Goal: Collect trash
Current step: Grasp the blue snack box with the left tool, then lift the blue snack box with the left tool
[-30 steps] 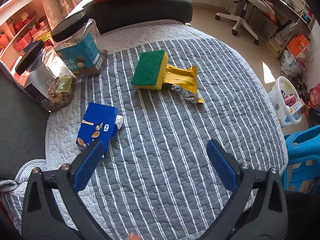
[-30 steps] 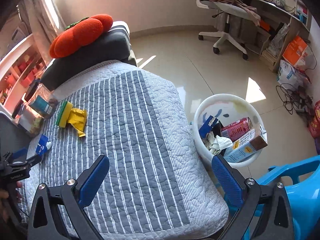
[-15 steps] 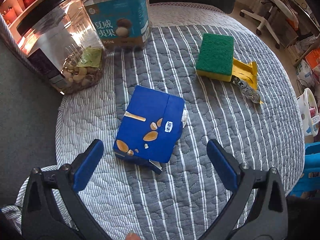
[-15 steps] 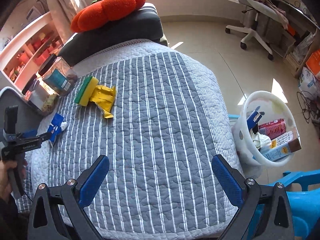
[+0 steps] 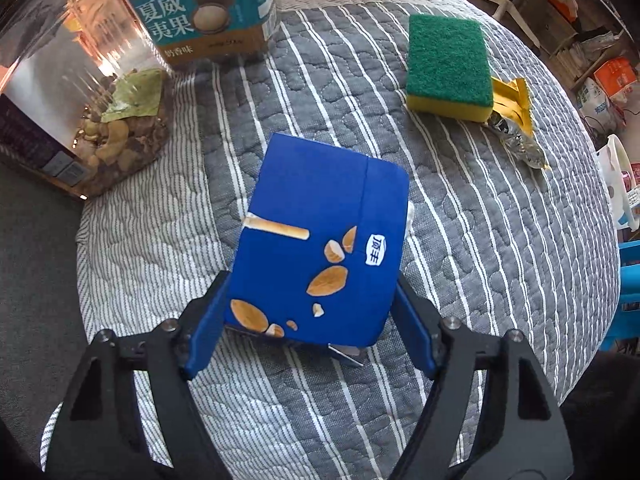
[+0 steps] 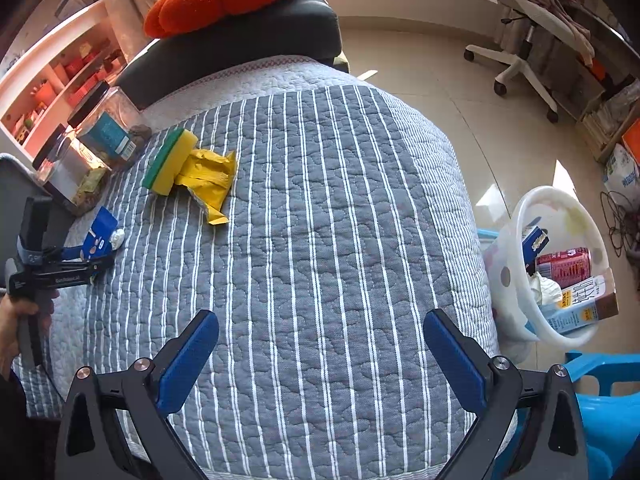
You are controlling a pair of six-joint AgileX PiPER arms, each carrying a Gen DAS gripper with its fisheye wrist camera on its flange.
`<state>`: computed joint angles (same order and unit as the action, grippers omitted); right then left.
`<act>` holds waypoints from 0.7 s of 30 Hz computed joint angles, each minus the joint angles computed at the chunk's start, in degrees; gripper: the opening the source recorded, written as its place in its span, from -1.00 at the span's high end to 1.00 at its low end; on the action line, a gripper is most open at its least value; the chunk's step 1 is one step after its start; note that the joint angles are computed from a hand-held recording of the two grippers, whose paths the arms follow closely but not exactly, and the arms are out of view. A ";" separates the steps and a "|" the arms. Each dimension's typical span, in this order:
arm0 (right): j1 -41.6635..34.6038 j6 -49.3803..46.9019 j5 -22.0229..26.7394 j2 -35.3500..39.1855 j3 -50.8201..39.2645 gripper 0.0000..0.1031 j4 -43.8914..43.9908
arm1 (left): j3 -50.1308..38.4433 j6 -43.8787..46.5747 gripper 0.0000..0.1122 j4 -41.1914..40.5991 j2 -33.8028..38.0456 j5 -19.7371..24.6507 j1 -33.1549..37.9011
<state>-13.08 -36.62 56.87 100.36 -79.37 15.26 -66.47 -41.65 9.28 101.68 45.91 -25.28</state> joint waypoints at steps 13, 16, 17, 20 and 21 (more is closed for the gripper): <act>14.81 12.32 -7.04 3.16 0.88 -1.00 -0.26 | 3.37 -11.40 -0.35 1.41 -12.54 3.05 -2.86; 17.74 13.59 -8.57 4.27 1.72 -1.00 1.91 | 5.77 -6.78 -0.36 -3.14 -15.08 -0.92 -0.08; 18.63 13.94 -8.78 4.73 1.91 -1.00 2.17 | 6.88 -5.54 -0.36 -4.62 -15.67 -2.29 0.14; 21.12 15.97 -10.19 6.08 2.44 -1.00 0.79 | 7.26 3.34 -0.51 -13.47 -12.70 -2.66 2.49; 21.72 17.01 -10.70 6.47 2.58 -1.00 -0.23 | 7.59 4.79 -0.51 -15.09 -11.51 -2.08 2.97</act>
